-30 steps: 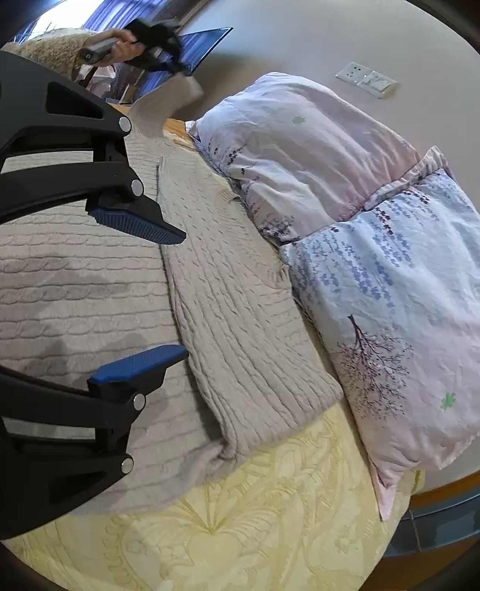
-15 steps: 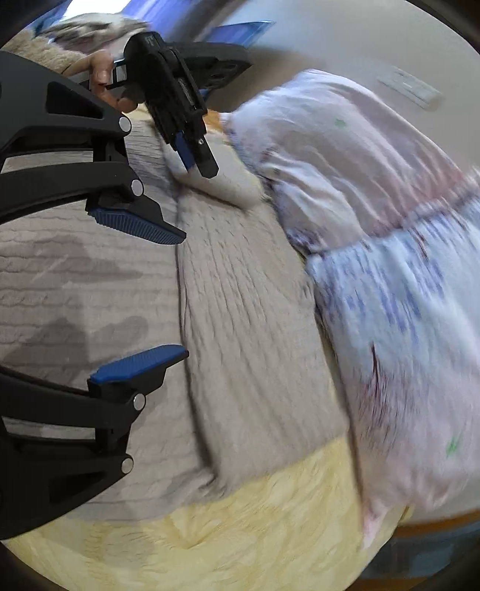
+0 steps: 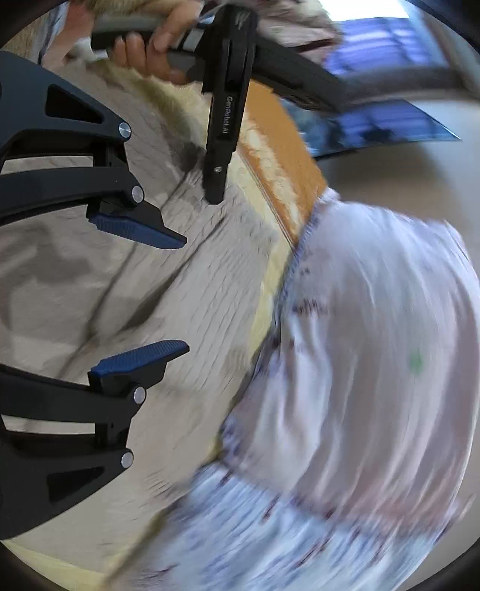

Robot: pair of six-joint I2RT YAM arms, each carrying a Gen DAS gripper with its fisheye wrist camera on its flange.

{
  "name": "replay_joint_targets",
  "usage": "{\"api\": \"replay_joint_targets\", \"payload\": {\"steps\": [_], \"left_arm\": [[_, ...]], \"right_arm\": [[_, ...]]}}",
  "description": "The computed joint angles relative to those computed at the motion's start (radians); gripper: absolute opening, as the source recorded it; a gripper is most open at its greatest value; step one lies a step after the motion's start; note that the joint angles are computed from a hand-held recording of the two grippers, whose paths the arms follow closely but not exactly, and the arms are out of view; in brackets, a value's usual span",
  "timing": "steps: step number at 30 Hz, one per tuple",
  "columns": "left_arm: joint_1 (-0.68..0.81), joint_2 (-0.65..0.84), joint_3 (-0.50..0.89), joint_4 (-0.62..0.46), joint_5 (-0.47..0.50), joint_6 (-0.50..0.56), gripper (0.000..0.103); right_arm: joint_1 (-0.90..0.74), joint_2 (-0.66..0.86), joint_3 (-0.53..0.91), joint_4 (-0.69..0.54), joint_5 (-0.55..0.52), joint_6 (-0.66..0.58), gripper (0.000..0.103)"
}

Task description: Fold small clothes

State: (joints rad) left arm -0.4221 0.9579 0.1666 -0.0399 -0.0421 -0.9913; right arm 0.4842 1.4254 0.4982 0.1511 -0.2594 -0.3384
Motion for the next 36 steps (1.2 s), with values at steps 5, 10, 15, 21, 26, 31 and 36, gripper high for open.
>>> {"api": "replay_joint_targets", "payload": {"steps": [5,10,15,21,26,31,36], "left_arm": [[0.061,0.008,-0.023,0.028,0.048,0.024,0.012],[0.061,-0.002,-0.033,0.034,0.051,0.021,0.012],[0.043,0.024,-0.031,0.064,0.039,0.009,0.012],[0.043,0.000,-0.049,0.071,0.043,0.006,0.012],[0.059,-0.012,-0.050,0.063,0.065,0.015,0.012],[0.084,-0.029,-0.067,0.079,0.097,0.010,0.012],[0.089,-0.027,-0.066,0.079,0.105,0.010,0.012]], "right_arm": [[0.162,0.225,0.074,0.093,0.250,-0.031,0.053],[0.065,0.233,0.071,0.125,0.108,0.030,0.014],[-0.136,0.074,-0.006,0.149,-0.035,0.172,0.007],[-0.611,-0.049,-0.084,0.072,-0.185,0.386,0.008],[-0.881,0.094,0.046,-0.173,-0.399,0.289,0.054],[-0.936,0.191,0.168,-0.262,-0.471,0.301,0.060],[-0.897,0.334,0.268,-0.317,-0.458,0.316,0.041]]}}
